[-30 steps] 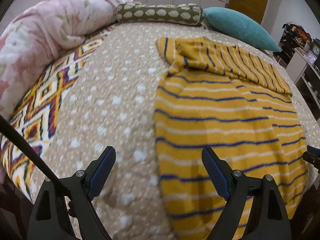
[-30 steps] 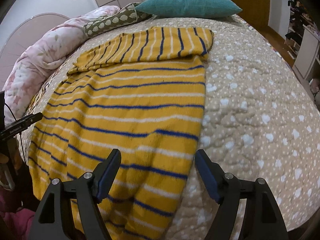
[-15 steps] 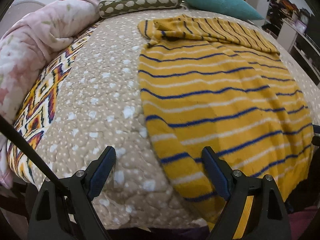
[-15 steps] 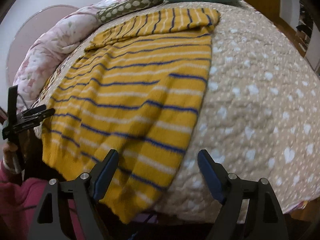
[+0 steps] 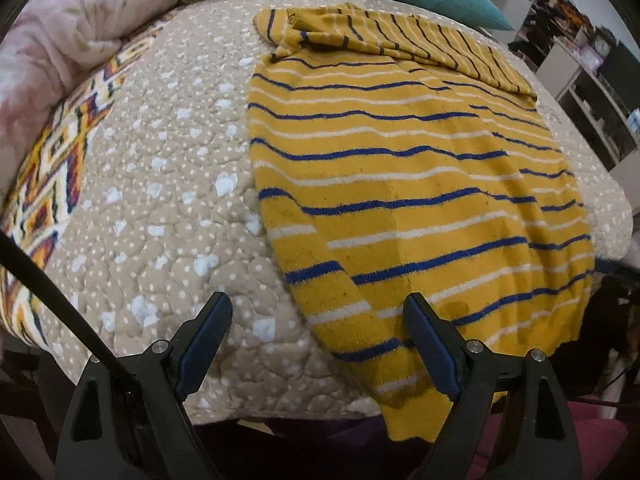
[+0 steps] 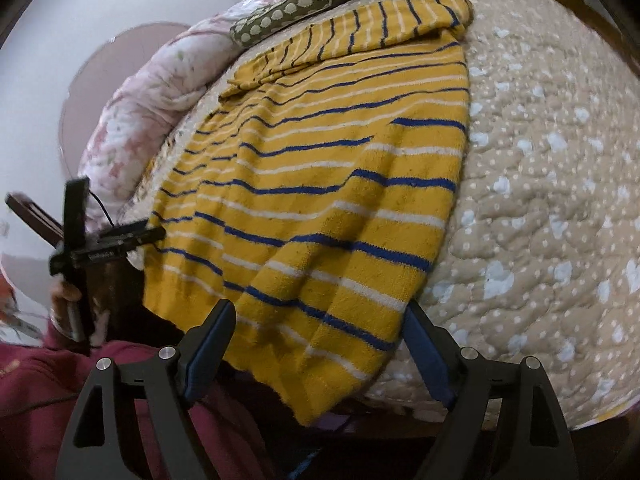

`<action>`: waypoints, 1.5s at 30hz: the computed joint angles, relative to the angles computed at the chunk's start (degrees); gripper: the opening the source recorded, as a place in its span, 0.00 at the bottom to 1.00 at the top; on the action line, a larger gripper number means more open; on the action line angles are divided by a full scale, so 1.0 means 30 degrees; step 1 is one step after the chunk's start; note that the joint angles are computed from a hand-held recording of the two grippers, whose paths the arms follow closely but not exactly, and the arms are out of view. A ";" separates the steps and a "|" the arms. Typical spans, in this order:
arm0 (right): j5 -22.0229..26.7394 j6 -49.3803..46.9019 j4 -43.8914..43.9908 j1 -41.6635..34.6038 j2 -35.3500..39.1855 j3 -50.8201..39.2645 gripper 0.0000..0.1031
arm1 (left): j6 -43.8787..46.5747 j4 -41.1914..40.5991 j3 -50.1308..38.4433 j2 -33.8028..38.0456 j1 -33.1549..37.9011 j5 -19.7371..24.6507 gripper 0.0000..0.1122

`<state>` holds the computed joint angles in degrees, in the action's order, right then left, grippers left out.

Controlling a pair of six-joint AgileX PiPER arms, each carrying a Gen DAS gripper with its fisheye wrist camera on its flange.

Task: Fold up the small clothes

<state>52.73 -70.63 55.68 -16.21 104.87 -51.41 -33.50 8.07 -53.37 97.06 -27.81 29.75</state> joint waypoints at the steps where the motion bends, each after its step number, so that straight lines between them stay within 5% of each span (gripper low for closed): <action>1: 0.0378 -0.0080 0.0125 -0.0171 0.0196 -0.0046 0.85 | 0.0330 -0.0539 0.0132 -0.0103 0.0137 -0.0110 0.77; 7: 0.2167 -0.0653 -0.0485 0.0072 0.0860 -0.0467 0.85 | -0.1334 0.0653 -0.0201 0.0314 -0.0774 -0.0266 0.77; 21: 0.0871 -0.0171 -0.0677 0.1390 0.0460 -0.0211 0.80 | -0.3973 0.3610 -0.0503 0.0919 -0.1783 0.0156 0.79; 29: 0.1367 -0.0323 -0.0281 0.1333 0.0837 -0.0879 0.70 | -0.2817 0.2807 -0.0805 0.1590 -0.1647 -0.0312 0.91; 45: -0.0120 -0.0663 0.0554 0.2186 0.0980 -0.0697 0.63 | -0.2222 0.2230 -0.1021 0.1489 -0.1800 0.0301 0.91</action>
<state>52.37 -72.62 57.34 -9.65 107.81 -53.50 -40.16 14.76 -56.44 101.52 -33.20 30.65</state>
